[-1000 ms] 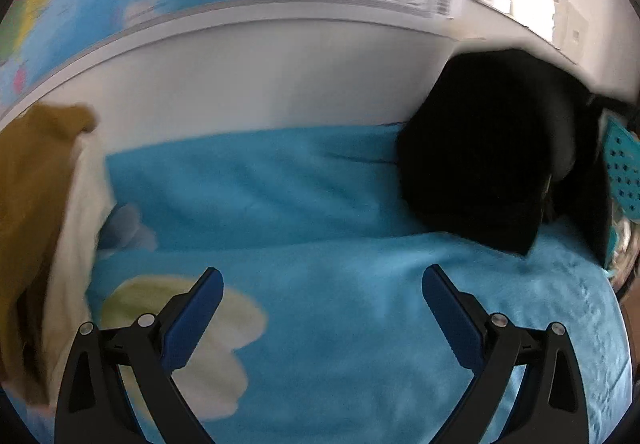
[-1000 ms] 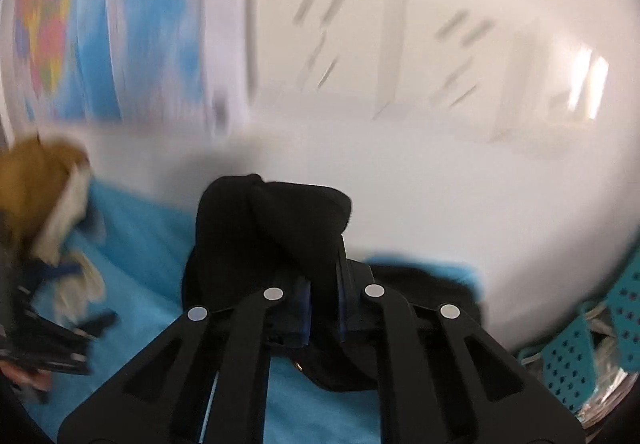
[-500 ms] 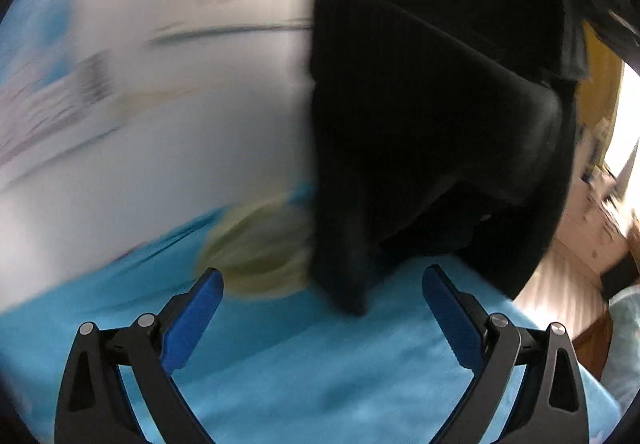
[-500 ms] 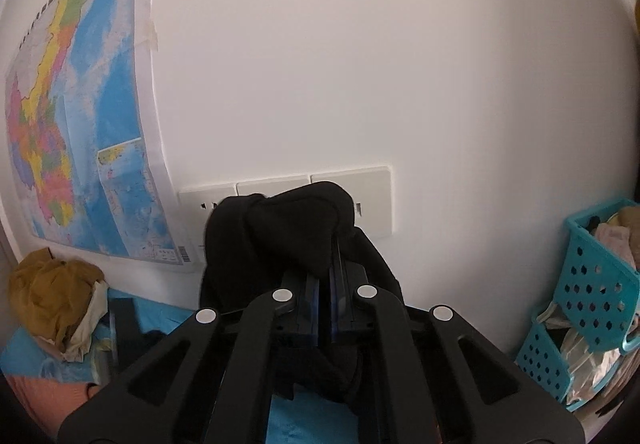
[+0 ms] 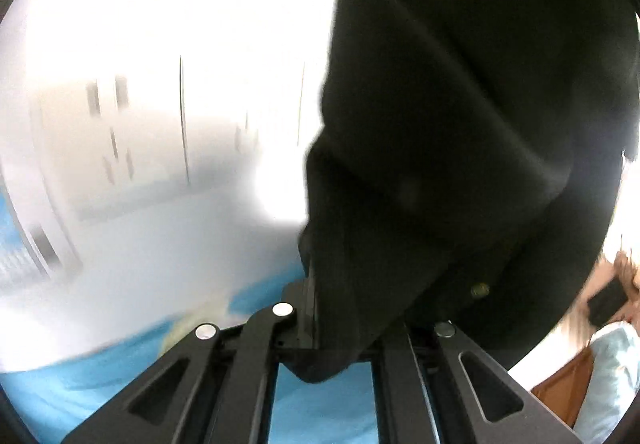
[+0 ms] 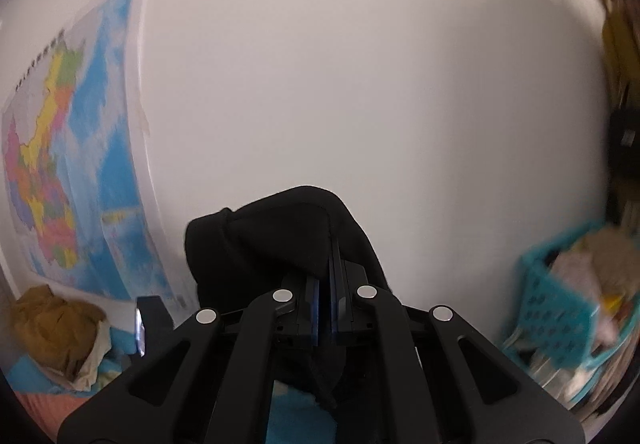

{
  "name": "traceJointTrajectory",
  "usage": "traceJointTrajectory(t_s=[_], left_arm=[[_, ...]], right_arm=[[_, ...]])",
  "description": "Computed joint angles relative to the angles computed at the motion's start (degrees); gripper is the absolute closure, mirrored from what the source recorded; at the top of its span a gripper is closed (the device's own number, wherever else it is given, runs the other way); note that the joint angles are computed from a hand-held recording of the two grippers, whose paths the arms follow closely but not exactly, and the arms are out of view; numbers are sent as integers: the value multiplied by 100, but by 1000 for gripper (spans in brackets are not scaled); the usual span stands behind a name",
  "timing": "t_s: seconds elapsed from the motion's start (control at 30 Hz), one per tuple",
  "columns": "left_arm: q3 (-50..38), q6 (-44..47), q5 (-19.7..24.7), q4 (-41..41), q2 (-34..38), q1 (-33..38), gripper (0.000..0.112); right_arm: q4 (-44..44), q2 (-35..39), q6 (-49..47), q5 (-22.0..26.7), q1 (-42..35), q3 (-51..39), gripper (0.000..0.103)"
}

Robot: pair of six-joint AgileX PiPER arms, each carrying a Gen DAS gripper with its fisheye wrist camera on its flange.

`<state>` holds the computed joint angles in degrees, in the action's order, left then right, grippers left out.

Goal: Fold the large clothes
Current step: 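Lift the black jacket high with both grippers to shake it out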

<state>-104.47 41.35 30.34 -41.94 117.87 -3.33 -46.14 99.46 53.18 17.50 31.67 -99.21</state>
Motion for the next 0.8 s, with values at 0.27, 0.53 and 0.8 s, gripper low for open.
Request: traceJointTrajectory(t_s=[0.27,0.53,0.8], left_arm=[[518,615,310,-1385,-1828,506,109],[800,751,704,-1707,-3386,796,109],[1887,1494,1855,-2947,-5059,2293,109]], right_arm=[[-1557,-1160,197,1156,1238,-582,99],[-3307,-1822,784,2316,2932,-676,99],[-3533,-2518,658,2937,4460,-280,99]])
